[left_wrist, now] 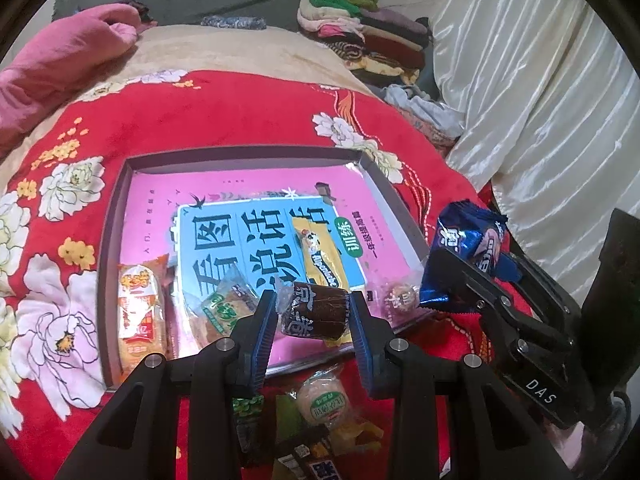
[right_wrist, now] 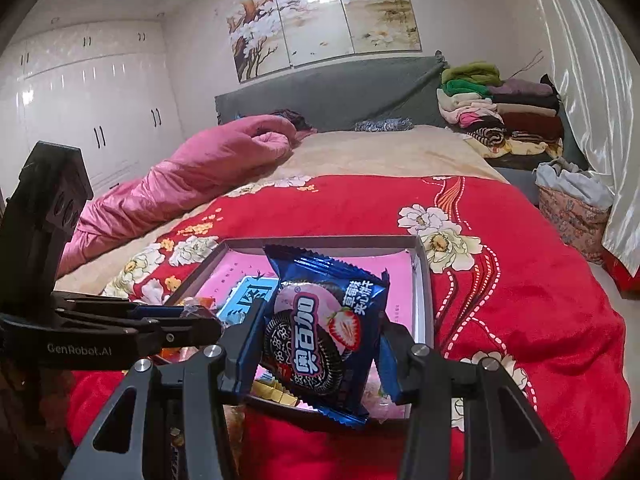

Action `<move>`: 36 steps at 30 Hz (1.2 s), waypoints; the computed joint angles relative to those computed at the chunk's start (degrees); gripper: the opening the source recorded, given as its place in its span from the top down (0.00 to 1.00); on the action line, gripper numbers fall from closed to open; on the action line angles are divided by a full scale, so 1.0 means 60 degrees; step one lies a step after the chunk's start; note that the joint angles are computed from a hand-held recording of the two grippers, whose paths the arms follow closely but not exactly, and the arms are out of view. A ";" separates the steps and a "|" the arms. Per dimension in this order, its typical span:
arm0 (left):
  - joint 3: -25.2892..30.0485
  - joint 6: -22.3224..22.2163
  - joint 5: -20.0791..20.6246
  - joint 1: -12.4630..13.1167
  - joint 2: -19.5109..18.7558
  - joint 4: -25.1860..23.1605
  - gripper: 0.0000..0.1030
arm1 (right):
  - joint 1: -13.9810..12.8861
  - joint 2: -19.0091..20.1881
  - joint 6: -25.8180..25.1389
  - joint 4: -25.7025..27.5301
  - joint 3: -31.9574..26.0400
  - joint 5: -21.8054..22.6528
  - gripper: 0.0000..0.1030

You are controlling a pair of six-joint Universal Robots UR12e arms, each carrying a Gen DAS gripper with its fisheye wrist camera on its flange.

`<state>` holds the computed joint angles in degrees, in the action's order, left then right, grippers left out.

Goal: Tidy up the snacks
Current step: 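Lift and carry the chocolate candy and blue biscuit pack over the tray with both grippers, then lower the chocolate candy into the tray and open the left gripper while the right gripper releases the blue pack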

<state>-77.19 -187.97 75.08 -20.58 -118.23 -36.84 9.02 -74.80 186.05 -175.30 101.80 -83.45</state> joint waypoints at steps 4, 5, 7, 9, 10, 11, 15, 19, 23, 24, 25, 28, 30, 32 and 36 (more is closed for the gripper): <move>0.0096 0.0009 0.0005 -0.0019 -0.0118 -0.0142 0.64 | 0.0034 0.0065 -0.0078 0.0379 -0.0116 -0.0164 0.52; 0.0123 0.0011 0.0010 -0.0024 -0.0152 -0.0189 0.64 | 0.0048 0.0082 -0.0113 0.0487 -0.0149 -0.0219 0.52; 0.0171 0.0030 0.0013 -0.0030 -0.0207 -0.0272 0.64 | 0.0054 0.0117 -0.0149 0.0684 -0.0201 -0.0232 0.52; 0.0219 0.0036 0.0025 -0.0035 -0.0259 -0.0352 0.64 | 0.0071 0.0161 -0.0238 0.0932 -0.0274 -0.0273 0.52; 0.0224 0.0034 0.0003 -0.0033 -0.0275 -0.0362 0.64 | 0.0091 0.0184 -0.0307 0.0983 -0.0291 -0.0328 0.52; 0.0232 0.0042 -0.0015 -0.0040 -0.0293 -0.0375 0.64 | 0.0102 0.0201 -0.0377 0.1068 -0.0322 -0.0324 0.52; 0.0271 0.0114 0.0037 -0.0073 -0.0346 -0.0477 0.64 | 0.0180 0.0266 -0.0654 0.1293 -0.0414 -0.0460 0.52; 0.0303 0.0092 -0.0019 -0.0052 -0.0396 -0.0589 0.64 | 0.0193 0.0315 -0.0707 0.1464 -0.0480 -0.0472 0.52; 0.0329 0.0083 -0.0012 -0.0040 -0.0441 -0.0636 0.64 | 0.0226 0.0350 -0.0840 0.1548 -0.0521 -0.0545 0.52; 0.0332 0.0074 -0.0014 -0.0036 -0.0449 -0.0635 0.64 | 0.0241 0.0361 -0.0867 0.1565 -0.0532 -0.0575 0.52; 0.0332 0.0080 0.0020 -0.0040 -0.0455 -0.0629 0.64 | 0.0245 0.0366 -0.0901 0.1592 -0.0539 -0.0576 0.52; 0.0343 0.0062 0.0093 -0.0038 -0.0476 -0.0619 0.64 | 0.0284 0.0399 -0.1035 0.1705 -0.0583 -0.0678 0.52; 0.0355 0.0049 0.0209 -0.0042 -0.0485 -0.0611 0.64 | 0.0304 0.0422 -0.1116 0.1773 -0.0610 -0.0715 0.52; 0.0373 0.0029 0.0291 -0.0033 -0.0499 -0.0636 0.64 | 0.0317 0.0442 -0.1162 0.1841 -0.0638 -0.0698 0.52; 0.0383 -0.0070 0.0335 0.0015 -0.0517 -0.0678 0.64 | 0.0308 0.0489 -0.1234 0.1942 -0.0681 -0.0552 0.52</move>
<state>-74.90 -188.39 77.09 -20.49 -121.33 -40.91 10.87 -71.86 178.65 -163.65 97.71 -86.76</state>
